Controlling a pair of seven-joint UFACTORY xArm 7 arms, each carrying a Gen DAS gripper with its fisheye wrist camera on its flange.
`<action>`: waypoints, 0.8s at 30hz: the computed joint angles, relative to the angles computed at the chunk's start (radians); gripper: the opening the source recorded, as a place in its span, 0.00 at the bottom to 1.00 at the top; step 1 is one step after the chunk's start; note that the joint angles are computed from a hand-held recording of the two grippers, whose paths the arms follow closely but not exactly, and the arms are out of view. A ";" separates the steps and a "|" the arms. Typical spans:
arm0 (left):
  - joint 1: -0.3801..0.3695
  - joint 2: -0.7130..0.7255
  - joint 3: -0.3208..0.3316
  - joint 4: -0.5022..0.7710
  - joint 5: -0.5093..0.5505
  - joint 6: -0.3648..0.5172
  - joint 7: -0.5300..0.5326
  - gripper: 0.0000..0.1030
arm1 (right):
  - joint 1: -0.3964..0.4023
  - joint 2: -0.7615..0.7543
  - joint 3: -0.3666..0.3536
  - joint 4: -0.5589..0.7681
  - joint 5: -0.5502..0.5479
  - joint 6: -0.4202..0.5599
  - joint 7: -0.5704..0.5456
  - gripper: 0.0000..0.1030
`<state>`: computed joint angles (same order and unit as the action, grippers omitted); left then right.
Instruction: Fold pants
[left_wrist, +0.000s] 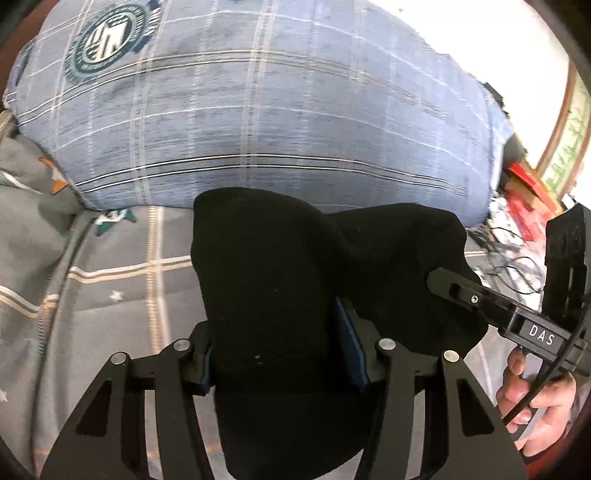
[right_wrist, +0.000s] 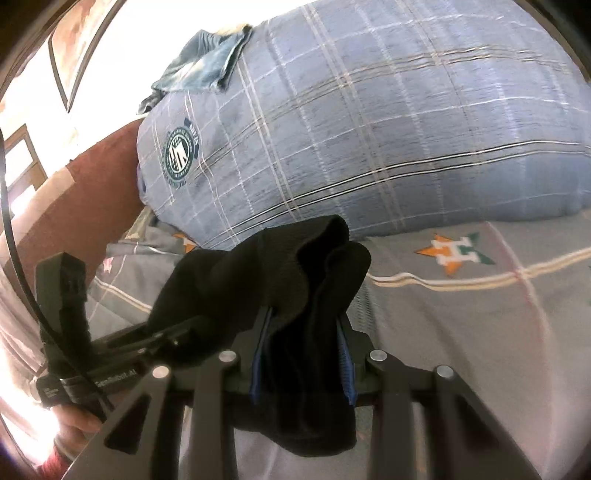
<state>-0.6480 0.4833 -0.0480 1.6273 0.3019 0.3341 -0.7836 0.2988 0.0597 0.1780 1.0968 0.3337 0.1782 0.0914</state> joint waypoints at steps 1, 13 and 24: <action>0.006 0.007 0.001 0.005 -0.004 0.008 0.003 0.51 | -0.001 0.043 0.005 0.038 0.014 0.012 -0.016 0.31; 0.072 0.121 -0.014 0.031 -0.117 -0.004 0.021 0.70 | -0.085 0.297 0.075 0.192 0.019 0.063 -0.007 0.53; -0.066 0.012 0.129 -0.042 0.115 0.073 -0.185 0.74 | 0.057 0.133 -0.049 0.112 -0.330 0.046 0.197 0.32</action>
